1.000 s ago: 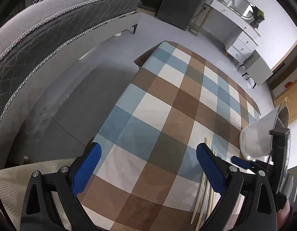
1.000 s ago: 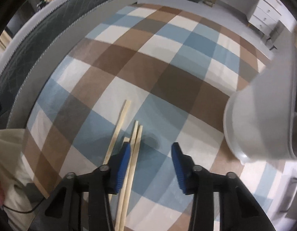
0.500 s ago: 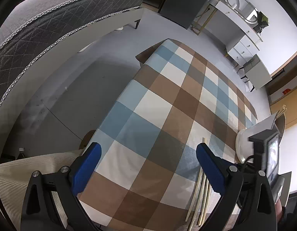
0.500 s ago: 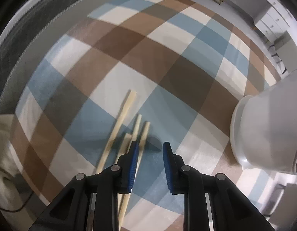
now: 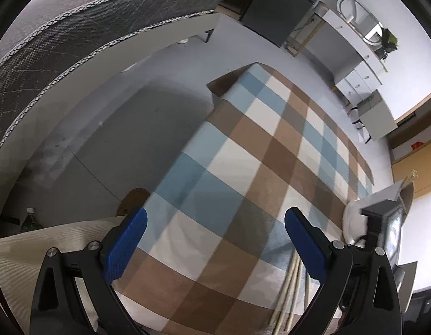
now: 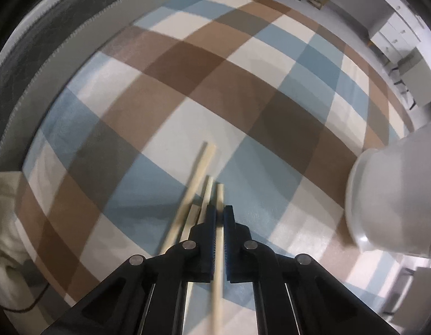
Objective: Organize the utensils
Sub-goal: 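Lift the right tool's chopstick while the left tool closes on another chopstick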
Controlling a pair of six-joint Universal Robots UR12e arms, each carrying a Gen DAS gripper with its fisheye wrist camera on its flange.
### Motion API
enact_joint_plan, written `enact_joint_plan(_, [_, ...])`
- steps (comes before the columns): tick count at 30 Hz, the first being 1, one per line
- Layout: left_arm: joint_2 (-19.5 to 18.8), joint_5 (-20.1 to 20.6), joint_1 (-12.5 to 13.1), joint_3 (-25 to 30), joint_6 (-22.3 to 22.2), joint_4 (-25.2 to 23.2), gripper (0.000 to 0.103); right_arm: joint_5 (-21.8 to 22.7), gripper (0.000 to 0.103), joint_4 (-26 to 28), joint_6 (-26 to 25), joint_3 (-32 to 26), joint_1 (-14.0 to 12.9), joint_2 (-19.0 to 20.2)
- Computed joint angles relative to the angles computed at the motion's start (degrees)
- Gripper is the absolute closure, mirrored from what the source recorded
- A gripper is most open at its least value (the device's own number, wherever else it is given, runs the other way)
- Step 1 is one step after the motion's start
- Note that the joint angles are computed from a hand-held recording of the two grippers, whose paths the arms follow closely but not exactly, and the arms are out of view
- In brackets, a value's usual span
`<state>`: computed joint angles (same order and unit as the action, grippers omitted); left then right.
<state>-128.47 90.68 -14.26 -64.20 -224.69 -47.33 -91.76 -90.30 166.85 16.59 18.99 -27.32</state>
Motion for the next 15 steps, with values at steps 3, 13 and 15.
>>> enact_joint_plan(3, [-0.29, 0.28, -0.11, 0.4, 0.51, -0.84, 0.007, 2.47, 0.099, -7.95, 2.9, 8.04, -0.74, -3.9])
enact_joint_plan(13, [-4.03, -1.12, -1.78, 6.76, 7.8, -7.7, 0.007, 15.56, 0.099, -36.35, 17.21, 33.95, -5.55, -17.89])
enact_joint_plan(15, [-4.9, -0.89, -2.27, 8.08, 9.7, -8.61, 0.007, 17.79, 0.099, -41.96, 20.25, 38.72, -6.73, -20.12])
